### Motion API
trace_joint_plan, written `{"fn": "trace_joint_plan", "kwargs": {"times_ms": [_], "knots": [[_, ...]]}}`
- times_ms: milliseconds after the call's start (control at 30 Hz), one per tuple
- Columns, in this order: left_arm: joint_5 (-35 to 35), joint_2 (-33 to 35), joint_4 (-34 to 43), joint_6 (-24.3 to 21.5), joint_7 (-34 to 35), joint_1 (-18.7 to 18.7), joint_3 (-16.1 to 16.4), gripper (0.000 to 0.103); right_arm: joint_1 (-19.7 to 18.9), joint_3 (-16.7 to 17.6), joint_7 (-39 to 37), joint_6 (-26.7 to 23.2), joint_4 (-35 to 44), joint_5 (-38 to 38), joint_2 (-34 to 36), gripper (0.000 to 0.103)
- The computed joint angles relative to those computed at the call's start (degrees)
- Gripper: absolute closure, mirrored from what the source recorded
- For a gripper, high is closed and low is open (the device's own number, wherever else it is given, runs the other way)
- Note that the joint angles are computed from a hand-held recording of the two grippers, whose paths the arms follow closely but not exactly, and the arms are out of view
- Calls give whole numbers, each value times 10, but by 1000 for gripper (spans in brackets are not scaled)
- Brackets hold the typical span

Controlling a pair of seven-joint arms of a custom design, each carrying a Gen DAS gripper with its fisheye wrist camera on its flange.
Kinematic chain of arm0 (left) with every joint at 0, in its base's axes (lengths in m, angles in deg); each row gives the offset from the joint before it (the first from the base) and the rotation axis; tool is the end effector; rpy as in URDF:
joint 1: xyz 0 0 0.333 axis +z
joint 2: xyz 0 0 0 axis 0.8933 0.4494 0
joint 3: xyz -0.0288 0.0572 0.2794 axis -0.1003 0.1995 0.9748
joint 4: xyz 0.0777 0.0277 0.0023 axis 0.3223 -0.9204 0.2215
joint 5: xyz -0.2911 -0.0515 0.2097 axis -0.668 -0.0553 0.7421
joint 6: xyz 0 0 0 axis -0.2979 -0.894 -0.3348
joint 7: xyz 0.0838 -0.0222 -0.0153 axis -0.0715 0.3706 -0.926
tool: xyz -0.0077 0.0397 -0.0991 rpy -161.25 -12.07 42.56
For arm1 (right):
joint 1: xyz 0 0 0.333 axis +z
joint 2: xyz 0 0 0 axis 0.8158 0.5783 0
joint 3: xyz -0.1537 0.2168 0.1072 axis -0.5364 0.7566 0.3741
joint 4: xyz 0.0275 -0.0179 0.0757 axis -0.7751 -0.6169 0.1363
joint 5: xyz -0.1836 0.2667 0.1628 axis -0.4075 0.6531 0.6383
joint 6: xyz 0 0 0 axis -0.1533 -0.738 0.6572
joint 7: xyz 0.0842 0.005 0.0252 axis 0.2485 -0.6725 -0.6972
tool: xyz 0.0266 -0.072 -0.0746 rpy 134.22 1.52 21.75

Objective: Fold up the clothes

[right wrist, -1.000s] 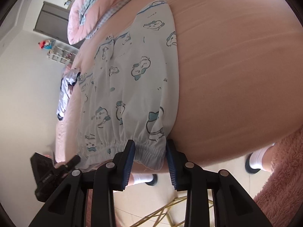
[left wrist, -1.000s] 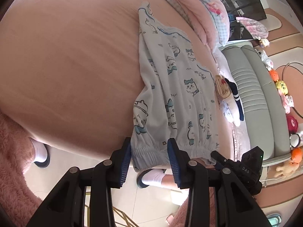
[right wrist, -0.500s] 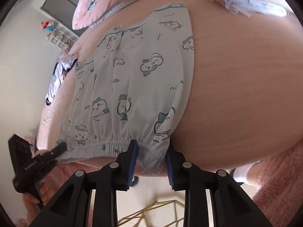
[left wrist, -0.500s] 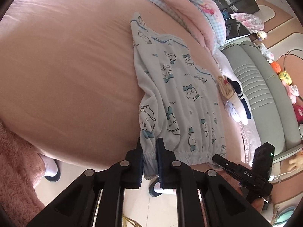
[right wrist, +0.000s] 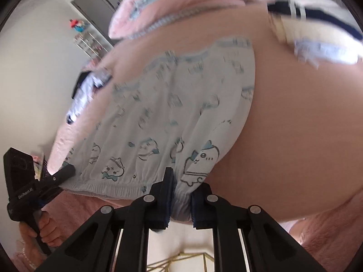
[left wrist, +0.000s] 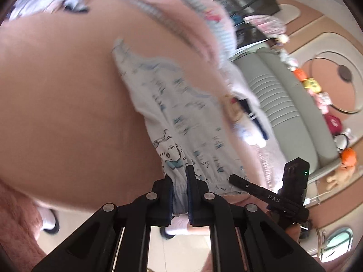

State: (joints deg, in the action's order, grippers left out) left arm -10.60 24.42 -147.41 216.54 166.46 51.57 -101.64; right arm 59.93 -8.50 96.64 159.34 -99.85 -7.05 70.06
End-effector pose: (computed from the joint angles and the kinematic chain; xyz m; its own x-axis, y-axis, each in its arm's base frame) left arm 0.5553 -0.2505 0.4600 -0.0766 -0.7247 0.6848 -0.8112 -0.3541 -0.4654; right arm 0.5656 0.0373 0.4587 0.0193 -0.8971 -0.4414 -0.8501 0.2176 -0.4795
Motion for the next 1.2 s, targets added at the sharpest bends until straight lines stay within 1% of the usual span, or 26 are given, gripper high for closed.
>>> {"fn": "trace_joint_plan", "kwargs": {"times_ms": [33,100,133,200,233,267,300,333,367,400,433,467,500,533,633,667,767,800,833,900,933,967,1033,1133,1167,1200], "knots": [[-26,-11,3,1,26,8,-6,96,-2,0,-21,4,-4,25,-20,93],[-103,-33,15,-6,94,19,-14,96,4,-7,-51,12,-5,63,-57,94],[-144,-46,21,-13,128,21,-12,96,10,-9,-53,18,1,67,-69,94],[-215,-73,34,-26,215,17,-5,96,25,-25,-98,18,5,111,-105,94],[-213,-82,40,-26,229,10,1,96,33,-31,-112,18,9,115,-115,94],[-179,-86,44,-20,212,0,8,95,40,-37,-126,18,15,118,-124,94],[-139,-86,48,-18,182,-8,16,95,40,-35,-103,24,19,87,-124,94],[-120,-81,54,-20,161,-13,22,95,41,-38,-81,13,27,72,-115,94],[-123,-74,58,-24,156,-14,26,95,47,-45,-59,5,35,57,-107,94],[-129,-68,57,-28,151,-14,29,96,32,-45,-64,-19,22,73,-116,94],[-127,-61,55,-33,134,-13,32,96,37,-53,-35,-33,22,61,-105,94],[-129,-56,50,-36,120,-12,32,96,33,-54,-8,-51,25,52,-92,94],[-138,-56,43,-37,116,-11,31,95,28,-52,20,-64,22,39,-83,94],[-151,-59,33,-38,122,-10,30,96,25,-51,39,-75,18,49,-74,93],[-178,-71,11,-47,139,-11,30,95,7,-58,53,-144,-17,85,-69,93],[-184,-72,9,-52,140,-11,32,95,1,-58,60,-165,-26,84,-64,93],[-190,-73,6,-61,142,-13,35,95,-13,-56,65,-208,-53,109,-51,90],[-187,-71,8,-63,140,-14,35,95,-17,-54,66,-212,-59,114,-47,90],[-184,-66,14,-62,137,-16,35,95,-19,-50,68,-213,-60,116,-41,86],[-183,-63,19,-61,136,-18,33,95,-22,-43,74,-210,-59,118,-31,79],[-183,-62,20,-61,136,-18,32,95,-22,-39,80,-207,-57,119,-27,73],[-182,-61,21,-60,136,-18,32,95,-22,-35,72,-199,-59,135,-24,67],[-188,-62,20,-59,137,-17,32,95,-19,-27,76,-194,-56,131,-15,65],[-208,-63,17,-58,149,-16,31,95,-23,-22,59,-230,-50,148,3,65],[-212,-63,16,-58,153,-17,31,95,-24,-20,48,-238,-51,161,4,67],[-214,-64,14,-57,154,-17,31,95,-24,-17,36,-235,-55,171,2,71]]}}
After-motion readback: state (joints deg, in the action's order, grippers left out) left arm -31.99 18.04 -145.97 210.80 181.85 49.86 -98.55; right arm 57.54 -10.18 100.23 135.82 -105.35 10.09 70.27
